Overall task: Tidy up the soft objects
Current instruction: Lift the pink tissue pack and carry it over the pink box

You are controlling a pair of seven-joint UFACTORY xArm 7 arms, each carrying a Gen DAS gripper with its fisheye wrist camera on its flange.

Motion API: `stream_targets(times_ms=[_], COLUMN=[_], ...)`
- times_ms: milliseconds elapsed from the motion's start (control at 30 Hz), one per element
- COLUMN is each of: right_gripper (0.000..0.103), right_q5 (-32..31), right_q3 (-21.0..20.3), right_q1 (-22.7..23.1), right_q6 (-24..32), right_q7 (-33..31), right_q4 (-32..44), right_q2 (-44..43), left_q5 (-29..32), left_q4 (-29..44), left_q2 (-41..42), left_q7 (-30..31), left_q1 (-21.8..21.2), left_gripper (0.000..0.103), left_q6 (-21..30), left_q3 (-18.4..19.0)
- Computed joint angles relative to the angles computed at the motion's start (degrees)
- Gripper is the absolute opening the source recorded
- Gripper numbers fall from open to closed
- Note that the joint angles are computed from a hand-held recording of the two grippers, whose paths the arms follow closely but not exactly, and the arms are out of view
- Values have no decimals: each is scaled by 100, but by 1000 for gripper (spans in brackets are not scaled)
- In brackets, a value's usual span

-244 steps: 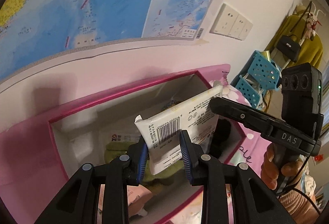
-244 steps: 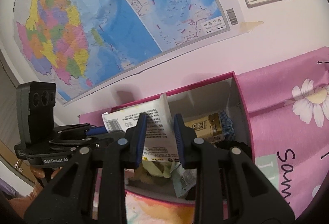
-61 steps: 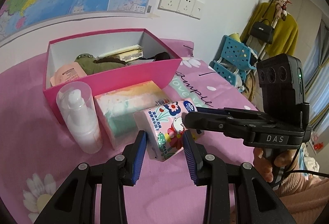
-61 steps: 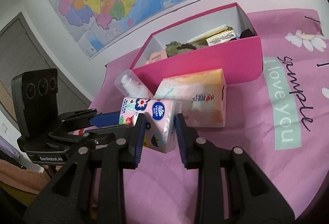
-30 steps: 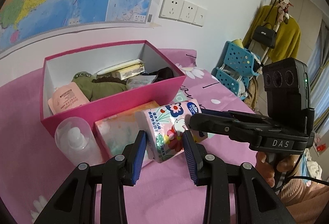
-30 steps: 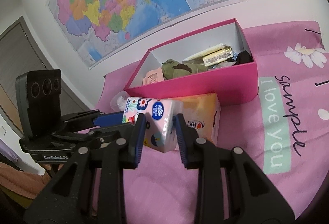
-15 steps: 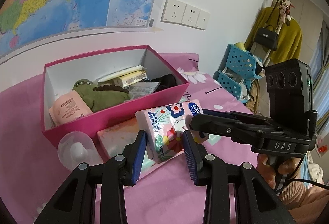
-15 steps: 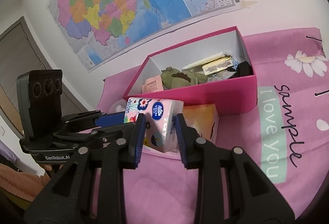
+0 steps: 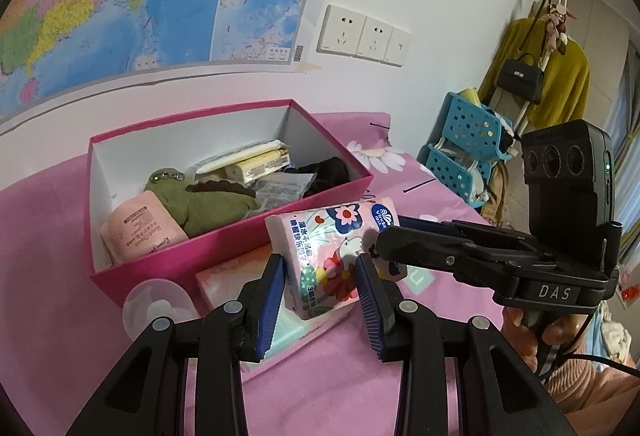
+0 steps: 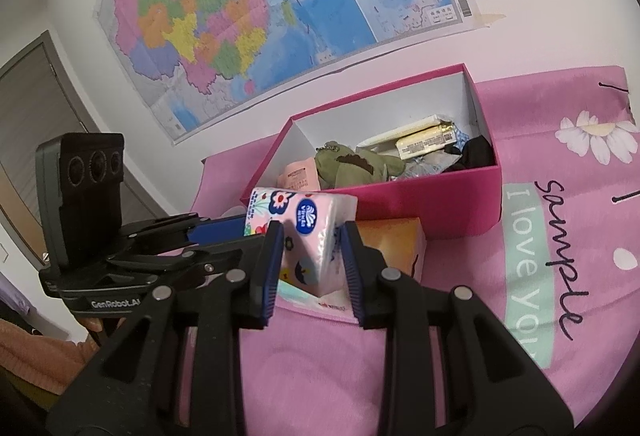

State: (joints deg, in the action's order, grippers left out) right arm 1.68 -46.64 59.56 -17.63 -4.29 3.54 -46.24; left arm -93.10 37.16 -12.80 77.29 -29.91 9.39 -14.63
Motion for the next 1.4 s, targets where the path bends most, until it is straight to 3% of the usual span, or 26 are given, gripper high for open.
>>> stream_targets(times_ms=[1100, 1400], right_gripper=[33, 33], right_q5=[-172, -270], right_q3=[-156, -401], right_q1=[181, 395], right_q6=[-104, -165], right_q7=[16, -45], right_q4=[218, 373], right_q2=[144, 238], left_q5=[22, 86], left_q4=[241, 387], left_q2=[101, 239], left_q7=[7, -13], left_q1=[30, 50], left_gripper=[36, 36], left_q6=[-212, -248], left_q3=[-2, 23])
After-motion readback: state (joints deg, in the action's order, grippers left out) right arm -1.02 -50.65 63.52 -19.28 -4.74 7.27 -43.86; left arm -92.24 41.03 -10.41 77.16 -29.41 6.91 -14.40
